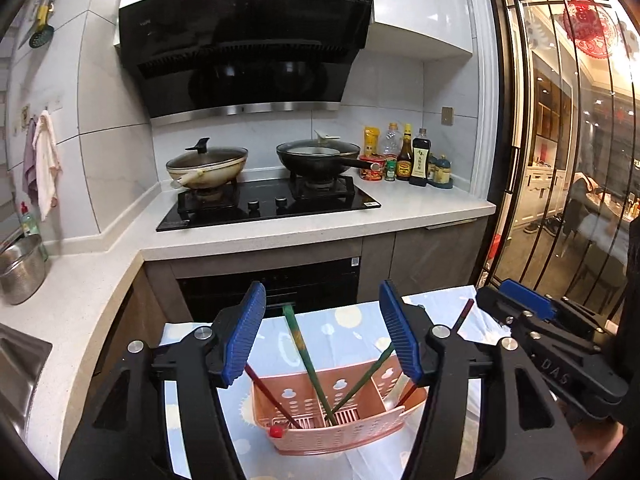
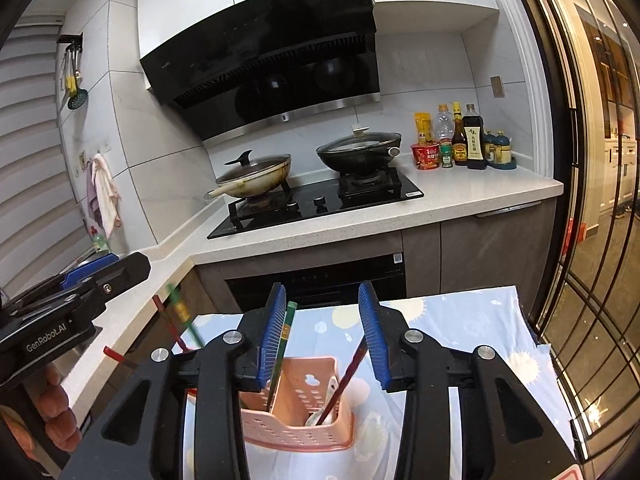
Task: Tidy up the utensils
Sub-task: 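Open both tools to drop the chopsticks into the pink holder, then move both open tools back down to the remaining utensils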
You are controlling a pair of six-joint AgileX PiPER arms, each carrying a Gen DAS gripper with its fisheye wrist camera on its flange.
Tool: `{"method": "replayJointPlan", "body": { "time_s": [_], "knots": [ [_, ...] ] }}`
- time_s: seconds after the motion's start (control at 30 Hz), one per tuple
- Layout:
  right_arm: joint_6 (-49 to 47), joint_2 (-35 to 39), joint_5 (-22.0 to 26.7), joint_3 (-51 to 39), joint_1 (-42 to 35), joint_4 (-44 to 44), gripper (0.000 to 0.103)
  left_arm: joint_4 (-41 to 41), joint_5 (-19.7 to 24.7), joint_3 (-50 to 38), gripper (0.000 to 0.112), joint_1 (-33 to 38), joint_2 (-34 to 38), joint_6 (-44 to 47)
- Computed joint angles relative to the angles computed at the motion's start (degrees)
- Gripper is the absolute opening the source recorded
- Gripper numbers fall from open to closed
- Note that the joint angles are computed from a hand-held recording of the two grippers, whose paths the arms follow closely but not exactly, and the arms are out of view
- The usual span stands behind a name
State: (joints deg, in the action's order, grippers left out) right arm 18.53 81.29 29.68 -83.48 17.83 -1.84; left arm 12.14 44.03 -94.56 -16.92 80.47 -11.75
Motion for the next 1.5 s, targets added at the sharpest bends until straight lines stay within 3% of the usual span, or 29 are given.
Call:
{"method": "replayJointPlan", "body": {
  "time_s": [0.27,0.87,0.93,1.0,1.23,1.5],
  "knots": [
    [1.5,-5.9,-0.1,6.5,1.6,-1.3,0.040,-0.8,-0.6,5.7,0.060,0.8,-5.1,0.6],
    [17.3,-19.4,3.1,20.6,12.4,-16.3,0.040,-0.4,-0.5,22.0,0.065,-0.2,-18.4,-1.9],
    [19.8,-21.1,4.1,22.7,14.2,-18.3,0.040,-0.5,-0.4,24.8,0.070,-0.1,-20.6,-2.2],
    [23.8,-23.0,5.3,25.2,17.0,-21.7,0.040,1.6,-0.2,27.5,0.076,-1.2,-22.8,-4.8],
    [38.2,-29.5,11.9,33.6,29.1,-31.6,0.040,5.5,2.4,36.3,0.076,-5.4,-29.5,-10.4],
    [59.2,-35.8,25.8,41.7,50.5,-43.1,0.040,9.8,7.1,45.2,0.078,-12.9,-36.5,-20.2]
  ]
}}
